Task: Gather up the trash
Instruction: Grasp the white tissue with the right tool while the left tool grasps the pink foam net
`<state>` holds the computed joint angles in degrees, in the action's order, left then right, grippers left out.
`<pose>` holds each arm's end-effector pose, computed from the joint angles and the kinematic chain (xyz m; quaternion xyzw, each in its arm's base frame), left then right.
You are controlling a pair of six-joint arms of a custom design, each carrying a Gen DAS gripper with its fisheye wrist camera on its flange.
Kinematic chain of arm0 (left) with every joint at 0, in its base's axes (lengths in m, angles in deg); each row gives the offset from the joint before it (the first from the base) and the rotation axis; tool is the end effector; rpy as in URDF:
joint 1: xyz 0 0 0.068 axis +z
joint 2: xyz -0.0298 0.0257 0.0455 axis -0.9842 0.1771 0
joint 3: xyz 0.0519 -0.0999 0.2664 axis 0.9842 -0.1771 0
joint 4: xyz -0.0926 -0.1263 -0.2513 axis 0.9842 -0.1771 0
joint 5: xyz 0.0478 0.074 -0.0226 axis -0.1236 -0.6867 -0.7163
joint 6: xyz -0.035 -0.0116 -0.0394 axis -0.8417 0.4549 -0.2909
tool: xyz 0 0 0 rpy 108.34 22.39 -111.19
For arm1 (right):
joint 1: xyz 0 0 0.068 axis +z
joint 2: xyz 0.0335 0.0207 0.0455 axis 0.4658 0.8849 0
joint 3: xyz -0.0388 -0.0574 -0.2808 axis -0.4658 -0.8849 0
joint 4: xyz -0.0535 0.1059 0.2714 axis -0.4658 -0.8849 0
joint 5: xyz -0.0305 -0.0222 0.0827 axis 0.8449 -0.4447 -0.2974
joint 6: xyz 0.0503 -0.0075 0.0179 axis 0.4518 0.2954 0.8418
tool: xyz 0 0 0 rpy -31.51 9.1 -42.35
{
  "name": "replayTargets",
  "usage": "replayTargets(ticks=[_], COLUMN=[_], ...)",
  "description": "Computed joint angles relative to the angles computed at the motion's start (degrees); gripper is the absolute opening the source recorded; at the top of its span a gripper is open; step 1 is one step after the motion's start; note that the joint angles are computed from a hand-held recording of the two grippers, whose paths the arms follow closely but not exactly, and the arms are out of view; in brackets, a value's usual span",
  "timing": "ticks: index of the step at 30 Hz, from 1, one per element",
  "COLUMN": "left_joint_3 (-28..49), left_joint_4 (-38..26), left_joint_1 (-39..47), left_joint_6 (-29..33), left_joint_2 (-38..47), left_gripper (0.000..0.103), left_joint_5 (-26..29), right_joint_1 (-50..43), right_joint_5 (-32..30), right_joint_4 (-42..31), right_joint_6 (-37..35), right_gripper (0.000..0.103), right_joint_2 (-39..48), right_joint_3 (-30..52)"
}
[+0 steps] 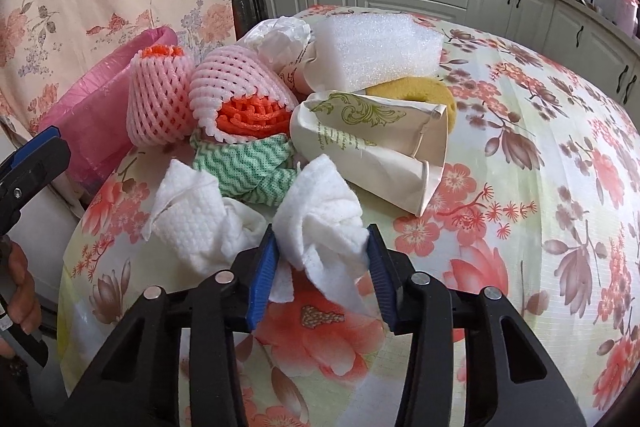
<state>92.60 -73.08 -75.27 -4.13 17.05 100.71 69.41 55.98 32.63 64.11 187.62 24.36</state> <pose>0.2987 0.0029 0.1267 0.2465 0.8432 -0.1847 0.4406 0.2289 0.1813 0.0694 0.1158 0.9281 0.0242 0.3532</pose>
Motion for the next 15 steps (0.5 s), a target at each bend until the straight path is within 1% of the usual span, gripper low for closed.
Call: replayTargets(ticks=[2,4,6,12,15], left_joint_3=[0.9,1.9,2.9,5.6,6.5], left_joint_4=[-0.5,-0.9,-1.3,-2.6,-2.3], left_joint_1=[-0.6,-1.6,-2.0,-5.2,-7.0], left_joint_6=[-0.8,-1.5,-2.4,-3.4,-3.8], left_joint_2=[0.2,0.5,0.9,3.2,4.3], left_gripper=[0.098,0.098,0.097,0.086,0.083], left_joint_5=[-0.6,-2.3,-2.2,-5.5,-8.2], right_joint_1=[0.1,0.2,0.5,1.1,1.4], right_joint_5=[0.0,0.1,0.8,2.0,2.5], right_joint_4=[0.4,0.8,0.8,1.0,1.0], right_joint_6=[-0.1,0.0,0.2,0.4,0.6], right_gripper=[0.035,0.032,0.031,0.028,0.028], right_joint_2=[-0.1,-0.6,-1.3,-3.1,-3.9], right_joint_3=[-0.1,-0.5,-0.8,-1.6,-2.0])
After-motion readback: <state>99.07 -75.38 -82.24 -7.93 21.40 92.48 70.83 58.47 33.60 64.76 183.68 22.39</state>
